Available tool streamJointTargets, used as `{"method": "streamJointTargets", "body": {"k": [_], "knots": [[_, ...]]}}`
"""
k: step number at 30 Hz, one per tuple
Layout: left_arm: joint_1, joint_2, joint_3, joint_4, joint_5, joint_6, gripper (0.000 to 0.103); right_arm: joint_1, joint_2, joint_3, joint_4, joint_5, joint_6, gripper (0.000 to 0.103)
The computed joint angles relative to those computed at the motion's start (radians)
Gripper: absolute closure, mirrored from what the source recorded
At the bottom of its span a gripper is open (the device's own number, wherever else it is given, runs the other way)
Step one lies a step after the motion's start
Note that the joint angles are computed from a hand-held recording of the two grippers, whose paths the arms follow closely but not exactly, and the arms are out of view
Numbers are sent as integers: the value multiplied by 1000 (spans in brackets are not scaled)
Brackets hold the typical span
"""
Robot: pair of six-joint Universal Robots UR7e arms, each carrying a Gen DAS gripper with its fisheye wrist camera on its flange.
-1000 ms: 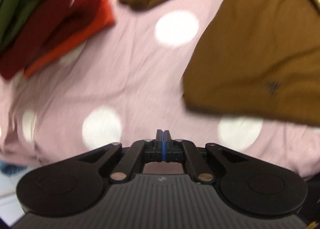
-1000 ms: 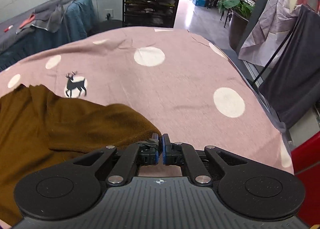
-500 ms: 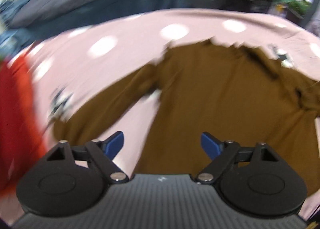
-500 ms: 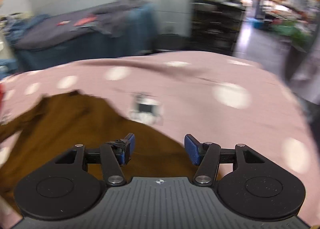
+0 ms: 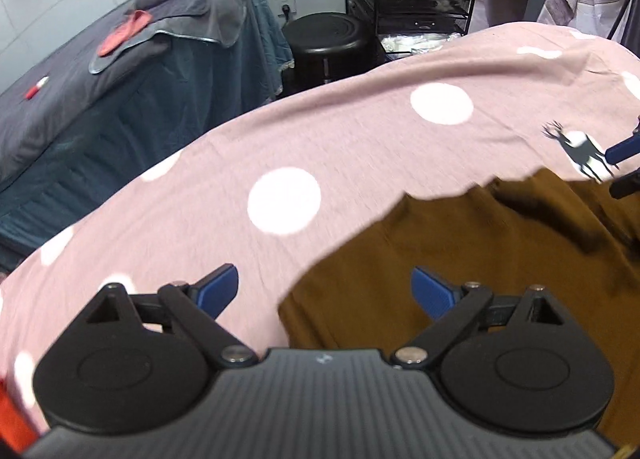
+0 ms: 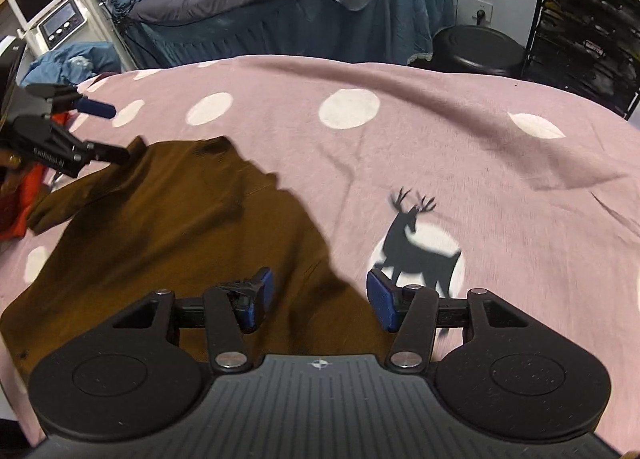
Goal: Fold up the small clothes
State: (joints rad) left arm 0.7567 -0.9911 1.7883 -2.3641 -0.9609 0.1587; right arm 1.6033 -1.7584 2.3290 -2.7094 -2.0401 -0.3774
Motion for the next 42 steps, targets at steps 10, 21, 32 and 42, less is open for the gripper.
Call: {"method": "streamJointTargets", "body": {"k": [10,21,32,42], "knots": [[73,110,-123,238,-105,114,45,-93,71,-86,155,126,-33,25],[52,38,-25,98,-78,132,96,-46,-62,7,91,161,74,95],[78,127,-118,68,-79,86,28,1,-69,36,55,37,129,95],[51,97,-42,11,-221,246,100,21,-39,37,28,-20,186,95]]}}
